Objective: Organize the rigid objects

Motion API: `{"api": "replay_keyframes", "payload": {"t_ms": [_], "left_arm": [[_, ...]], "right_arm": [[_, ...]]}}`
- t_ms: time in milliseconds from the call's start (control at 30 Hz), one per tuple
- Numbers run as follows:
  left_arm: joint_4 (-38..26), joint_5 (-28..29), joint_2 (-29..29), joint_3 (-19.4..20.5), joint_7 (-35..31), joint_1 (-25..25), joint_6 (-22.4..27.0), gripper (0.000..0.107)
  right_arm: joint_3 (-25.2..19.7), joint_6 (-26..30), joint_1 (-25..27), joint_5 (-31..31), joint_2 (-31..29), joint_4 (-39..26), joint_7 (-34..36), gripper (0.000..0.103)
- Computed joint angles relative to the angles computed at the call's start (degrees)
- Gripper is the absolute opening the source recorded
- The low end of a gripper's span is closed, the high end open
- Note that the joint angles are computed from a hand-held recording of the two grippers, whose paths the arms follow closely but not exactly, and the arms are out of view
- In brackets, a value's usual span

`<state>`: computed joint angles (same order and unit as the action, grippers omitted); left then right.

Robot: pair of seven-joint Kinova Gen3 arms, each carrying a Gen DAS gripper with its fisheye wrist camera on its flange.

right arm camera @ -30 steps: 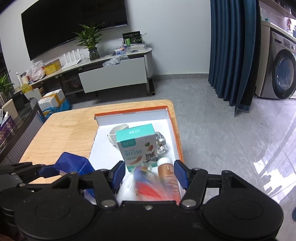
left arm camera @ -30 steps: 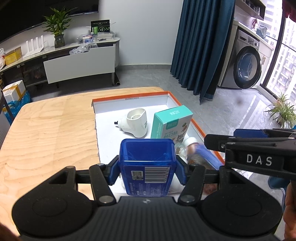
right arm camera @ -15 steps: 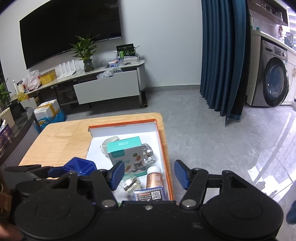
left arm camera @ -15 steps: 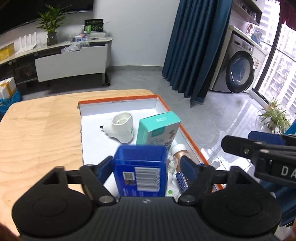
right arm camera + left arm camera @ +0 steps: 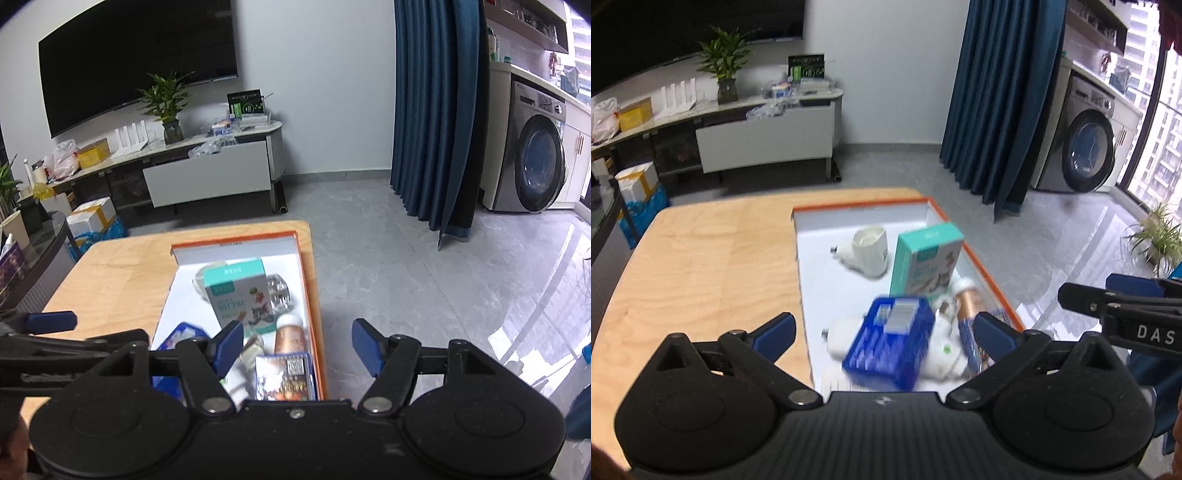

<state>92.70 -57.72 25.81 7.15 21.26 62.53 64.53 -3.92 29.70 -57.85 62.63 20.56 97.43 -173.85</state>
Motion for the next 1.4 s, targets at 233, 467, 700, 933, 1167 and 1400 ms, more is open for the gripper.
{"api": "replay_keyframes", "payload": {"t_ms": [233, 467, 700, 933, 1167, 1400], "left_arm": [[-3.9, 5.7, 3.2, 0.2, 0.6, 2.5, 6.9, 0.103], [-5.4, 9.6, 4.7, 0.0, 1.9, 3.8, 8.7, 0.103], [-6.6, 11.0, 6.0, -0.7, 1.3, 4.4, 9.3, 0.103], [-6.9, 11.5, 6.4, -1.3, 0.9, 4.5, 8.8, 0.103], [-6.8, 11.6, 6.3, -1.5, 1.2, 4.5, 8.6, 0.103], [-6.8, 11.5, 6.3, -1.5, 1.3, 4.5, 8.7, 0.103]], "right_arm": [[-2.2, -0.5, 1.7, -4.9, -0.9, 2.3, 6.6, 0.079], [-2.8, 0.4, 1.3, -11.7, -0.4, 2.2, 16.6, 0.080], [-1.1, -0.1, -0.1, -13.8, 0.0, 2.8, 17.3, 0.080], [-0.6, -1.6, 0.3, -15.3, 0.2, 3.1, 18.6, 0.080], [0.2, -1.5, -0.2, -16.6, 0.5, 2.7, 19.6, 0.080], [0.6, -1.2, -0.8, -16.9, 0.7, 2.5, 19.8, 0.080]]}}
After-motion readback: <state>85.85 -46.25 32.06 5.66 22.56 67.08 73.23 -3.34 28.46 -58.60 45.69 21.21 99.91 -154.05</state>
